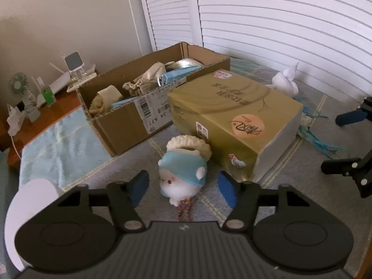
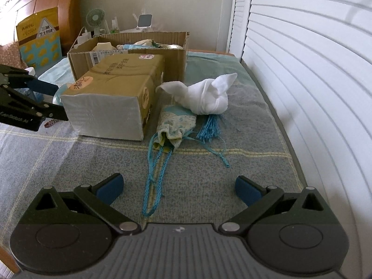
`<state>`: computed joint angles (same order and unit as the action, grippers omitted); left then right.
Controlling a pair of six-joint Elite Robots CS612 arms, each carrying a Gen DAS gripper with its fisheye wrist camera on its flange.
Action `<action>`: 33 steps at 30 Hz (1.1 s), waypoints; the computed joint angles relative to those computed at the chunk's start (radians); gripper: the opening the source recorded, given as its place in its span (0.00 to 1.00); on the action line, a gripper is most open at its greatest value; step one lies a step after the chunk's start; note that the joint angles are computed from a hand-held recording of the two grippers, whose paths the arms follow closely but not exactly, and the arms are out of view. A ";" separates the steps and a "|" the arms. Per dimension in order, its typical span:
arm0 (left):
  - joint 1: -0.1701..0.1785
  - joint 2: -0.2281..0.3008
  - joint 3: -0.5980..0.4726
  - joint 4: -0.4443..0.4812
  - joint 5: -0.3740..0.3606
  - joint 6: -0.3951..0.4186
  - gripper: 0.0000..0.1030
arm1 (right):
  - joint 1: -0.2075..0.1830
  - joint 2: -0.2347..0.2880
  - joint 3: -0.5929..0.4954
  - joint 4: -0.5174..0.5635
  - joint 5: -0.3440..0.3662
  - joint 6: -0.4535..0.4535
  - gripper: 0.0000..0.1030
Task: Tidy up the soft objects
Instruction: 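Lower the left tool onto the white-and-blue plush toy and close it, then grasp the white cloth with the right tool while the left tool holds the plush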
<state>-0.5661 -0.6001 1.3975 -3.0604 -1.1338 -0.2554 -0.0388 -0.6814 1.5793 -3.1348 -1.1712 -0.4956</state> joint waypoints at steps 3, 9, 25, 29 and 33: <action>0.004 0.003 -0.005 0.005 -0.014 -0.006 0.46 | 0.000 -0.001 0.001 -0.001 -0.002 -0.002 1.00; 0.008 -0.001 0.000 -0.001 -0.034 -0.025 0.42 | 0.006 -0.006 -0.002 0.001 -0.036 0.005 1.00; 0.003 -0.006 0.002 0.008 -0.014 -0.038 0.55 | 0.014 0.040 -0.108 -0.074 -0.086 0.079 0.85; 0.006 -0.005 0.000 0.018 -0.028 -0.038 0.56 | 0.015 0.053 -0.137 -0.056 -0.071 0.087 0.80; 0.010 -0.002 -0.008 0.030 -0.047 -0.043 0.55 | 0.016 0.067 -0.170 -0.024 -0.041 0.089 0.79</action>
<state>-0.5562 -0.6020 1.3897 -3.0303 -1.1813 -0.2982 -0.0233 -0.6141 1.4090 -3.1592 -1.2121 -0.4066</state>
